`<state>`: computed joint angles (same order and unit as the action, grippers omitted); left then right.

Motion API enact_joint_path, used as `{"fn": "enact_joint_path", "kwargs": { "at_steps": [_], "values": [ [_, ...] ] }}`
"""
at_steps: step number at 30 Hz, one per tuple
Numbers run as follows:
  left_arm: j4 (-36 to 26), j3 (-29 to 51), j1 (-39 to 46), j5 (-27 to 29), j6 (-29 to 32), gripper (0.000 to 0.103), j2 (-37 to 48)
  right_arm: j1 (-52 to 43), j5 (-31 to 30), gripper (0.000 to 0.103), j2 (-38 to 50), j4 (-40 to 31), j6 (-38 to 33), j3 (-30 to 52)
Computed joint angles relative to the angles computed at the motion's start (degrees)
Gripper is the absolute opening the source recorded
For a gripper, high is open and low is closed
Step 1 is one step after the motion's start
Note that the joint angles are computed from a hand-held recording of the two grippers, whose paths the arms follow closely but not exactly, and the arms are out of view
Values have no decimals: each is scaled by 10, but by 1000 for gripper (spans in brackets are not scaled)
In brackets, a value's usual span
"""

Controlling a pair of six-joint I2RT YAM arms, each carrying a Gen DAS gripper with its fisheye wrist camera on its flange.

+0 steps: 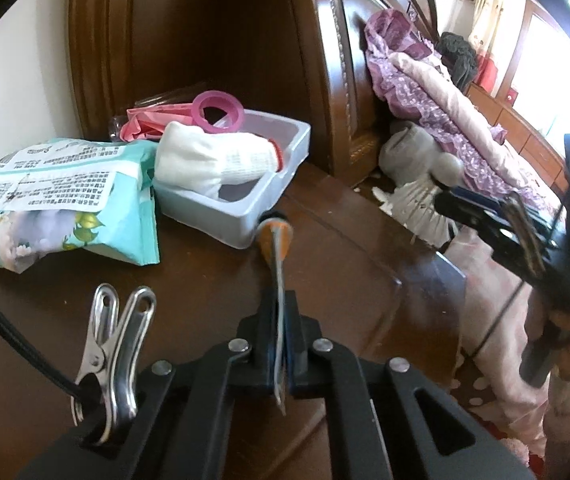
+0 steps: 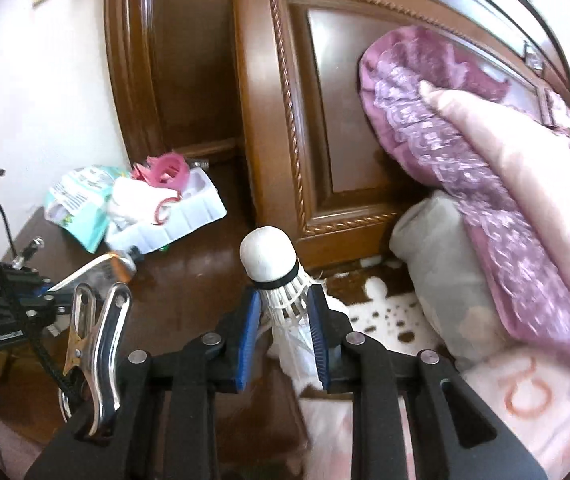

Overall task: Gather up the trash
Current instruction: 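Grasp the white shuttlecock with the right gripper while the left gripper grasps the cream tube, then carry the shuttlecock and cream tube down over the red bucket with both grippers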

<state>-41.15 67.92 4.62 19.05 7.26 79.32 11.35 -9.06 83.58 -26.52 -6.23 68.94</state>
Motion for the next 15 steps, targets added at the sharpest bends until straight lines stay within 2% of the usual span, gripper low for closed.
{"fn": "enact_joint_path", "kwargs": {
  "at_steps": [3,7,15],
  "values": [
    [-7,-8,-2,2,-8,3,-22,-10,-21,24,-56,9,19,-38],
    [-12,-23,-14,-3,-19,3,-58,-24,-40,24,-58,15,25,-28],
    [-37,-28,-27,-4,-43,2,-103,-28,-78,24,-139,-9,45,-65]
  ]
}}
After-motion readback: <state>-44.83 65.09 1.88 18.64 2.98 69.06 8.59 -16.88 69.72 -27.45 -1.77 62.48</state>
